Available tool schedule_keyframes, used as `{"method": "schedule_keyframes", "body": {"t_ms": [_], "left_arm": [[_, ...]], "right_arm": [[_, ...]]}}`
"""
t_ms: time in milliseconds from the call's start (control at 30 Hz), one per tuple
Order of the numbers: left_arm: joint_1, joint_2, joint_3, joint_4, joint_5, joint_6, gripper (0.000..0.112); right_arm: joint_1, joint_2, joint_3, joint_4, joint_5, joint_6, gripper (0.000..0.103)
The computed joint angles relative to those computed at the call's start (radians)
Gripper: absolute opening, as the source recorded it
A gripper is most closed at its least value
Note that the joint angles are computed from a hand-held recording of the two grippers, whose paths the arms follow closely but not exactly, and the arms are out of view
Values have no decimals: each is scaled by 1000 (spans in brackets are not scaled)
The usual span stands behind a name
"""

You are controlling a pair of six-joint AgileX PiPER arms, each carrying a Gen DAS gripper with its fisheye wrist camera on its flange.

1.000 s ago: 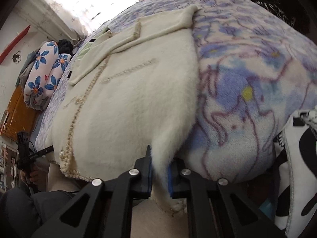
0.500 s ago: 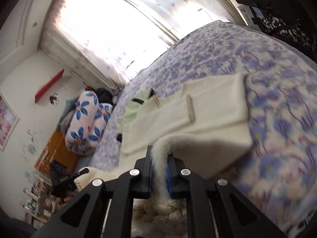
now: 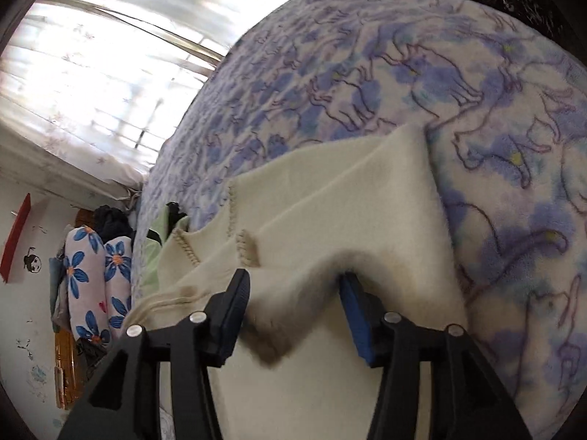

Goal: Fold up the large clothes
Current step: 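Lift the hem with both grippers and fold it toward the collar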

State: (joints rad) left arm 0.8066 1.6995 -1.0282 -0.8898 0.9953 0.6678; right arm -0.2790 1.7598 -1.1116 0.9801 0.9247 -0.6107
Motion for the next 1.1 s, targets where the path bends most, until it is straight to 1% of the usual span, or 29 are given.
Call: {"method": "schedule_keyframes", "body": {"t_ms": [33,67,100,167,233,333,400,433,467,500,533,600,667,767,833,900,967,1000,1033,1067,1100], "left_arm": [[-11,17,-6,8,-22,-1,56],[-16,33,-12,3,-31,17,58],[-17,49,-21,-5,-30,36,62],[-13,76,-37,-17,-30,75,63],[-16,78,-45,-7,-20,102,64],[-14,43,-36,18,-9,166,65],[-8,8,-24,25,-16,229,66],[-1,-9,-20,22,-10,257,69],[6,-27,-15,17,-4,290,72],[12,-45,-9,14,-6,316,78],[14,-64,1,12,-17,345,81],[2,-88,13,35,-55,386,82],[-43,-91,14,95,-122,377,82],[-138,-83,29,198,-266,337,82],[-201,-85,56,245,-380,341,82],[-252,-79,81,268,-466,370,82],[-291,-67,94,276,-518,399,82],[-311,-58,94,287,-539,404,78],[-329,-51,89,301,-551,394,71],[-342,-42,78,316,-547,380,66],[-347,-26,60,322,-531,372,55]], "right_arm": [[6,16,2,-3,-24,-13,51],[3,27,7,14,-32,-43,53],[-6,37,12,40,-28,-78,54],[-15,44,17,62,-29,-122,54],[-10,39,13,46,-30,-145,54],[-11,19,11,36,-16,-202,54],[-17,-8,20,57,-8,-258,58],[-23,-22,23,64,0,-283,64],[-28,-38,29,73,4,-309,67],[-31,-58,38,82,5,-341,67],[-27,-80,48,82,-7,-372,67],[11,-116,62,43,-74,-409,67],[72,-141,76,-36,-172,-410,67],[138,-119,67,-144,-281,-363,67],[156,-87,53,-172,-325,-351,67],[153,-50,25,-167,-326,-352,67],[159,0,-34,-209,-314,-291,67],[166,21,-60,-231,-313,-256,67],[171,46,-89,-250,-308,-225,67],[169,81,-131,-266,-284,-194,67],[167,107,-167,-276,-251,-169,67]]}}
